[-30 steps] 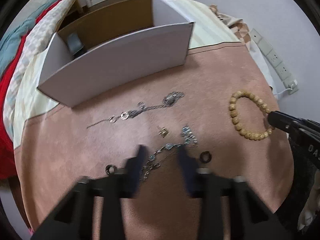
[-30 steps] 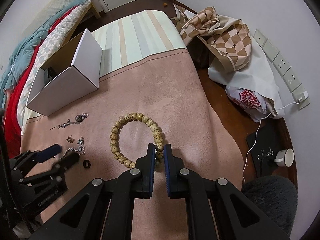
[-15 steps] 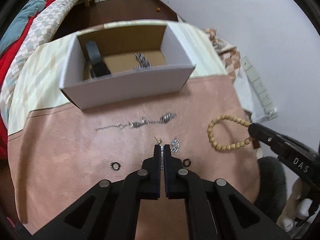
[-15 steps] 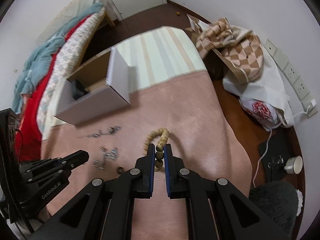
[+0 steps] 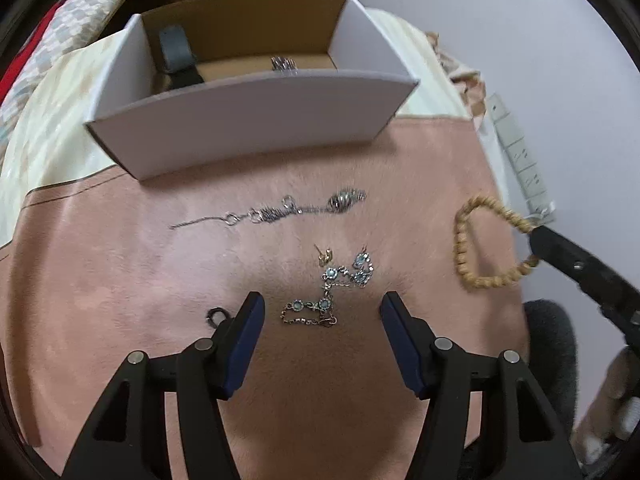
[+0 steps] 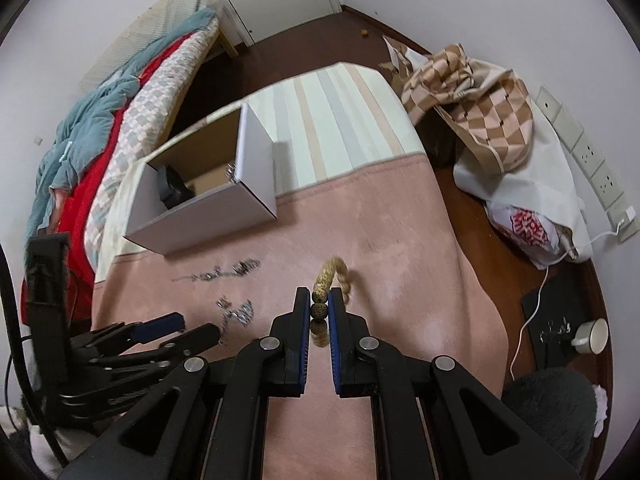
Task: Organize jewelry
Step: 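Grasp silver blue-stone chain with left gripper while right holds bead bracelet, then carry the bead bracelet and blue-stone chain over the white box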
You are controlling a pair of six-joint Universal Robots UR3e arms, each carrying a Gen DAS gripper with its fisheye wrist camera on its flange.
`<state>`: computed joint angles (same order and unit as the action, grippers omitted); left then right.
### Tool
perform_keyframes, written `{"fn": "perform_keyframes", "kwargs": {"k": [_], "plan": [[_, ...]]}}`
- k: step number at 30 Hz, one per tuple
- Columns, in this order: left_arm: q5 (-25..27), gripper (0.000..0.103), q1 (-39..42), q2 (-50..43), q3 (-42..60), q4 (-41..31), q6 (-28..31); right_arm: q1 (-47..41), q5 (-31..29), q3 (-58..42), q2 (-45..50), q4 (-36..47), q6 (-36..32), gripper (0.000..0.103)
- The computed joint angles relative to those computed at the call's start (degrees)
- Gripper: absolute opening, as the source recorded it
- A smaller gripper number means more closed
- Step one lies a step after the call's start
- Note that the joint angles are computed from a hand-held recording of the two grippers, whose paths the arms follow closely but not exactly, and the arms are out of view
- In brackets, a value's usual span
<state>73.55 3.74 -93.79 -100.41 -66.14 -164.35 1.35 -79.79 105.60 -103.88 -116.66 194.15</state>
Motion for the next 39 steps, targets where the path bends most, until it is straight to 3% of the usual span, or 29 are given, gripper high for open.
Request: {"fn": "perform_keyframes", "kwargs": {"k": [6, 7, 10, 14, 23, 28, 33, 39], "plan": [[8.21, 0.055, -7.98, -3.25, -0.10, 8.12, 0.84, -1.69, 0.02, 2.55, -1.27, 0.05, -0.78, 0.009], [8.27, 0.050, -8.49, -3.44, -0.39, 9.22, 1.38, -1.97, 0.04, 2.75, -1.35, 0.03, -0.90, 0.009], [9.47, 0.002, -10.30, -5.31, 2.80, 7.54, 3.25, -2.68, 0.27, 3.06, -1.40, -0.10, -1.00, 0.009], [5.99, 0.001, -8.62, -5.56, 3.85, 4.82, 2.87, -2.87, 0.48, 3.13, -1.32, -0.32, -0.70, 0.009], [-3.01, 0.001, 0.53, 3.62, 0.41, -3.14, 3.13, -4.93, 3.11, 2.37, -3.61, 1.15, -1.39, 0.009], [-8.03, 0.001, 6.62, 9.15, 2.38, -11.31, 7.10, -4.50, 5.21, -1.09, -2.76, 2.49, -1.44, 0.009], [-12.99, 0.001, 11.15, 10.17, 9.61, -19.36, 9.82, -2.14, 7.08, -8.32, 0.64, 3.84, -1.35, 0.009], [-14.49, 0.001, 11.30, 3.84, 23.07, -20.77, 8.34, 1.08, 8.76, -23.80, 9.95, 5.70, -1.28, 0.009]]}}
